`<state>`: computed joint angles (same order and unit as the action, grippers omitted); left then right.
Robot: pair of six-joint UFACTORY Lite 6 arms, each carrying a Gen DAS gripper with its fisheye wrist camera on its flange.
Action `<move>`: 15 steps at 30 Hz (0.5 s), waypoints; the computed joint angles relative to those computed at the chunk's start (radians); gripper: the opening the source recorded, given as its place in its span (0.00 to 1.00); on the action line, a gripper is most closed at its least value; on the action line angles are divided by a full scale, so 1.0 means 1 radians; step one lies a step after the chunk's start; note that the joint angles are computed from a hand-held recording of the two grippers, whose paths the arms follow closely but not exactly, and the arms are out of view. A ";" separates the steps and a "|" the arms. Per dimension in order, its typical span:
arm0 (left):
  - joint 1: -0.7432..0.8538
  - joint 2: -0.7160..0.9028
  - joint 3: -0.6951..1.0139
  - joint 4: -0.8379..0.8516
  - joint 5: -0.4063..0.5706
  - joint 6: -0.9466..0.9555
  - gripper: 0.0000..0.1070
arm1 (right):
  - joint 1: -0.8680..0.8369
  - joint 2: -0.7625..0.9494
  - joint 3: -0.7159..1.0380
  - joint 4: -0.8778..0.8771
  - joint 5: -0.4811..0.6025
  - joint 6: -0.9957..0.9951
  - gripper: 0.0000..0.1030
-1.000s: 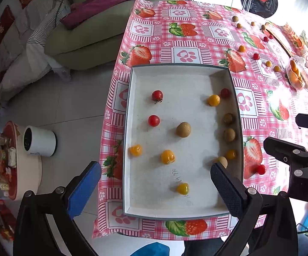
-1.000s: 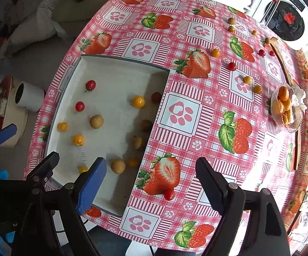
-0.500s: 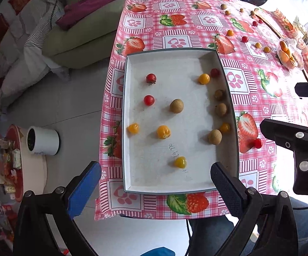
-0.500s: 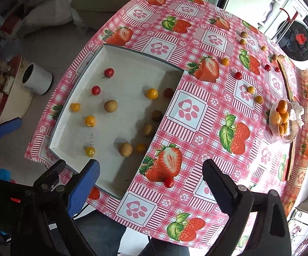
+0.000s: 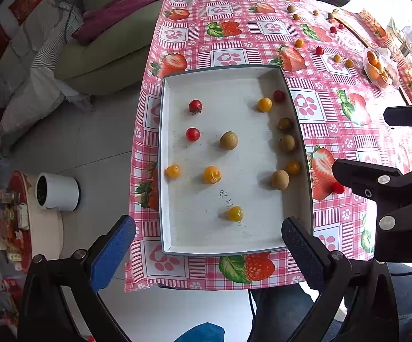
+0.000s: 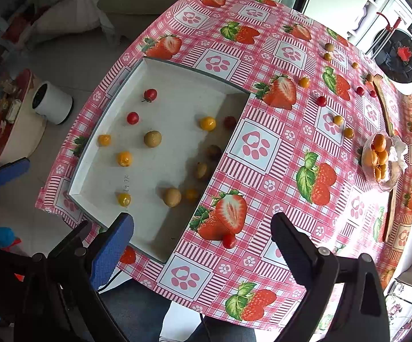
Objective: Organize fruits
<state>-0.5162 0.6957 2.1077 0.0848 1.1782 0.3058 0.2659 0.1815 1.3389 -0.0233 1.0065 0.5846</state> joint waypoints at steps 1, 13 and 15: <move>0.000 0.000 -0.001 -0.001 0.001 0.001 0.96 | 0.001 0.000 0.000 0.000 0.000 0.000 0.95; 0.000 -0.003 -0.002 -0.006 0.003 0.010 0.96 | 0.002 0.003 -0.002 0.010 -0.001 -0.003 0.95; -0.001 -0.006 -0.006 -0.006 0.000 0.013 0.96 | 0.004 0.004 -0.001 0.009 0.000 -0.001 0.95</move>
<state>-0.5174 0.6897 2.1021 0.0786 1.1782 0.3189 0.2695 0.1859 1.3374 -0.0141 1.0062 0.5839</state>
